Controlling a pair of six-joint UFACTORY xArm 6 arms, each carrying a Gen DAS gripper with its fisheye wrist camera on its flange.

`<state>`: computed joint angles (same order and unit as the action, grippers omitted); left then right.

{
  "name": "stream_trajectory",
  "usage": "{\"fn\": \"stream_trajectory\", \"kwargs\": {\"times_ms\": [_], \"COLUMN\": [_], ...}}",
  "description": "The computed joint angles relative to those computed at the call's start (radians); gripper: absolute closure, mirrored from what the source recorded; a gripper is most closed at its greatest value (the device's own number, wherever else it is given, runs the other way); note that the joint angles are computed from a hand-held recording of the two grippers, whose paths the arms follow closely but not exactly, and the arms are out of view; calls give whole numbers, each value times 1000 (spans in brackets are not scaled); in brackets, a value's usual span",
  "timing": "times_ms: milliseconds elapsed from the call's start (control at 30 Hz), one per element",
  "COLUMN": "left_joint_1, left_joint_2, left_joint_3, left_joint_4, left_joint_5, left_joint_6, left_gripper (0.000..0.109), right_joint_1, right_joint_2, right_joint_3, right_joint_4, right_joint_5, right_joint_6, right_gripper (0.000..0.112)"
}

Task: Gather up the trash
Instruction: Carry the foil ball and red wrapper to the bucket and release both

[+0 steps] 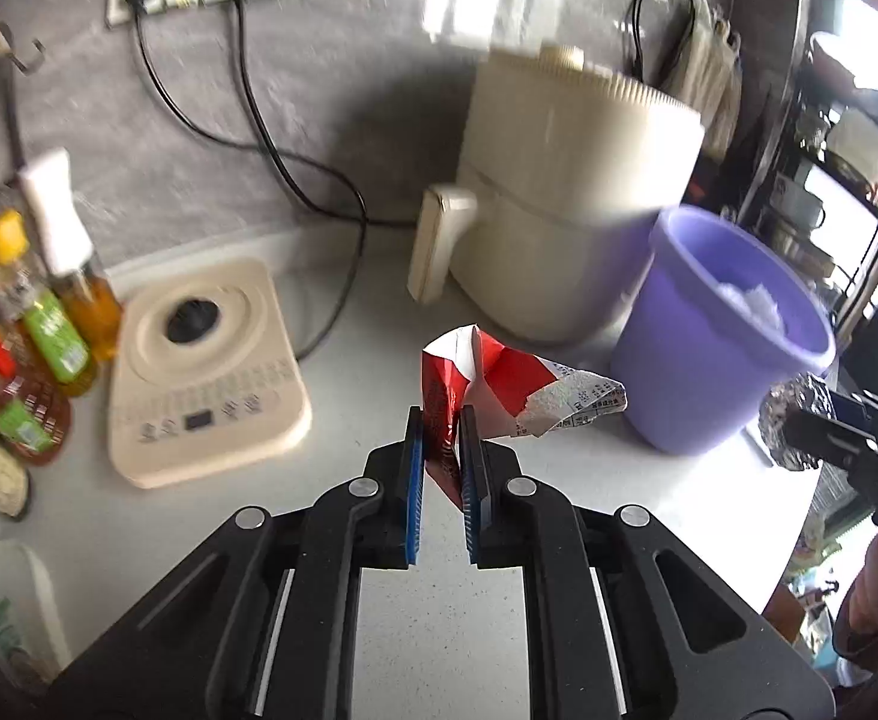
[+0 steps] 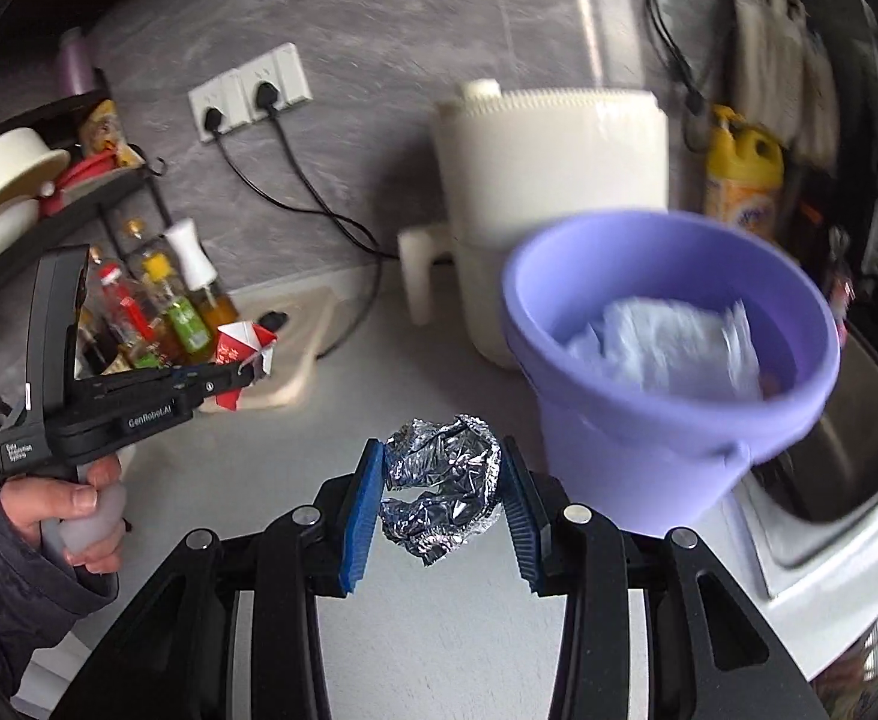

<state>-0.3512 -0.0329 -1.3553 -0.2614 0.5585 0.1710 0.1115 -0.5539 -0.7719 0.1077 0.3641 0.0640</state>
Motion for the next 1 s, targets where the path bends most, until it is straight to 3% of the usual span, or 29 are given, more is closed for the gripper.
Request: {"fn": "stream_trajectory", "kwargs": {"times_ms": [300,600,800,1000], "left_joint_1": [-27,-67,-101,-147], "left_joint_2": [-51,-49,-46,26], "left_joint_3": [-21,-65,-68,-138], "left_joint_4": [157,331,417,488], "left_joint_5": [-35,-55,-100,-85], "left_joint_6": [-180,-395,-537,-648], "left_gripper": [97,97,97,97], "right_joint_1": [-37,-143,-231,-316], "right_joint_2": [68,161,241,294], "right_joint_3": [-185,-350,-472,-538], "right_joint_4": [277,412,493,603], "right_joint_5": [43,107,209,287], "right_joint_6": [-330,-539,-678,-822], "right_gripper": [74,74,74,74]}}
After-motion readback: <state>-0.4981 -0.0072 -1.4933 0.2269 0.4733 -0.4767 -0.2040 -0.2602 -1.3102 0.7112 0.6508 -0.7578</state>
